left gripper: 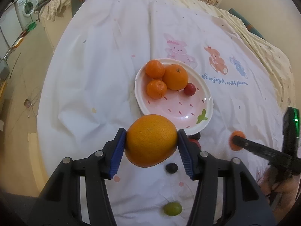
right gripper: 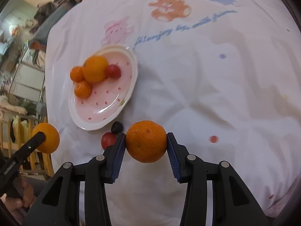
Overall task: Organize fruits
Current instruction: 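Grasp the loose mandarin with the right tool while the left tool holds the orange, then lower the orange and the mandarin onto the plate, opening both tools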
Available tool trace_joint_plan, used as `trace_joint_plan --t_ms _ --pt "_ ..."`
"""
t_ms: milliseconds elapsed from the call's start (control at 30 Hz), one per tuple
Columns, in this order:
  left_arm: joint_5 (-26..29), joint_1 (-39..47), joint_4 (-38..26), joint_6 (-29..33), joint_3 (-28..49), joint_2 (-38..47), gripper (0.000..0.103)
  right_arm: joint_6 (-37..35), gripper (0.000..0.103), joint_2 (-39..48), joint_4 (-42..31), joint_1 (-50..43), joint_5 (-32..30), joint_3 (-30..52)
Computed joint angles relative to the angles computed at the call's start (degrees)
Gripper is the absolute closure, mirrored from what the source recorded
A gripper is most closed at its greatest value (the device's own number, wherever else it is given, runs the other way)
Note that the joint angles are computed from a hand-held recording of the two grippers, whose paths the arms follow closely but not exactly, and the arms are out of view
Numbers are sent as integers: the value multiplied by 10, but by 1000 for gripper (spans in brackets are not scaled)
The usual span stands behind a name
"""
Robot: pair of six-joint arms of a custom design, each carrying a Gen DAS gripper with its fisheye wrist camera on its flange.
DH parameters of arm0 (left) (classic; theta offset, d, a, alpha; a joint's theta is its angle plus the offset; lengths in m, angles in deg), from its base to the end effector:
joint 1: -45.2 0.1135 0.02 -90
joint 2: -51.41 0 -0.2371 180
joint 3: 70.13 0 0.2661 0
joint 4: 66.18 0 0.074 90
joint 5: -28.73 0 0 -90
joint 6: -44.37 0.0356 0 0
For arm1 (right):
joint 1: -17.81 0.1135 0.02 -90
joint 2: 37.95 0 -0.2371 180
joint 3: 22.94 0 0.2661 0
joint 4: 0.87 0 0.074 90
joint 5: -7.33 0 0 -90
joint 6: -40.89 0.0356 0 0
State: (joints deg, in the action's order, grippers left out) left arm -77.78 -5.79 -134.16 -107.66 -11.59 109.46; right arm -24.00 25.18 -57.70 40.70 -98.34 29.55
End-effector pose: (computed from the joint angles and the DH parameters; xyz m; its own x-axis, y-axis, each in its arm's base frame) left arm 0.1350 -0.1506 0.2171 -0.8702 -0.2710 -0.4114 -0.1963 0.9567 -0.2150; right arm 0.1951 0.0928 0.1759 -0.9699 0.0340 -0.2411 -0.0643 0.9192 0.3885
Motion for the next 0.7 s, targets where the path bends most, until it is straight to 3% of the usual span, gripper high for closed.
trace_joint_plan --t_ms 400,700 --pt "-30 -15 -4 8 19 6 52 -37 57 -119 -34 -104 -31 12" --pt "-21 51 -19 96 80 22 52 -9 57 -50 50 -79 -58 75"
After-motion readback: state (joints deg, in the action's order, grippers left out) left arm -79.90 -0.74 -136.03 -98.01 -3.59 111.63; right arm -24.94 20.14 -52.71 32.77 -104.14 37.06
